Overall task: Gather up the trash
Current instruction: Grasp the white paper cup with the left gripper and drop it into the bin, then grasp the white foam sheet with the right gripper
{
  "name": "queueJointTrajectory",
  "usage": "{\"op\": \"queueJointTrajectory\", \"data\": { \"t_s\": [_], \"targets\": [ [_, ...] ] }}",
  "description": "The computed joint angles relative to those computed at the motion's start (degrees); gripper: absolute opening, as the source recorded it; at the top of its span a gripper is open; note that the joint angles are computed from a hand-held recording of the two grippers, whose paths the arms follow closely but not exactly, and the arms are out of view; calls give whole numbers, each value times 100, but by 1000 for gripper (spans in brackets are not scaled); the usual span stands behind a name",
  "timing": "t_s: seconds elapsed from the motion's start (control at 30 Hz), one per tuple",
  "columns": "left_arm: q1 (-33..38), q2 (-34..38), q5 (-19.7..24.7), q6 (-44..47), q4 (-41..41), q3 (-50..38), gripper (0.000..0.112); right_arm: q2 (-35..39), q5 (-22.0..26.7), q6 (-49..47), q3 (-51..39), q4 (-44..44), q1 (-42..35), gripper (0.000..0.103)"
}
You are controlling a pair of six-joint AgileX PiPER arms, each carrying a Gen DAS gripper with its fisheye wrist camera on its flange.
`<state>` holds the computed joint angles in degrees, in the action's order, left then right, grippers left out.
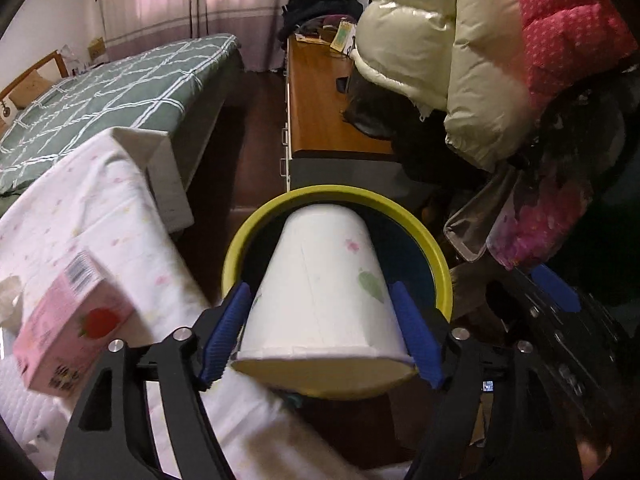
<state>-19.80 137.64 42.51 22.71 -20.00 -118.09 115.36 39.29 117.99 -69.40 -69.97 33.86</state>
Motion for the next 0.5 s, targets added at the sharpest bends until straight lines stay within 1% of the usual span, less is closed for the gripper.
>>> {"op": "queueJointTrajectory", "data": {
  "t_s": [0.03,0.1,0.17,0.2,0.27,0.33,0.4,0.5],
  "targets": [
    [-35,135,118,-222,138,-244,82,-28,5,7,35,-1,-9,51],
    [12,141,218,-318,47,-307,86,-53,13,-3,67,-4,-14,53],
    [92,-67,104,-226,-128,-19,88,-68,26,-6,76,-6,1,54],
    [140,-346,-132,-234,-122,387,88,-54,17,-32,52,8,7,55],
    [292,-821,-479,19,-377,1080,91,17,-4,-141,-72,87,45,55],
    [570,-1514,-958,586,-954,2070,96,105,-65,-236,-205,138,90,55],
    [887,-2170,-1380,1215,-1536,2970,96,188,-136,-369,-354,212,165,55],
    [1509,-3107,-1830,2145,-2324,4122,98,400,-235,-682,-715,388,333,55]
  ]
}}
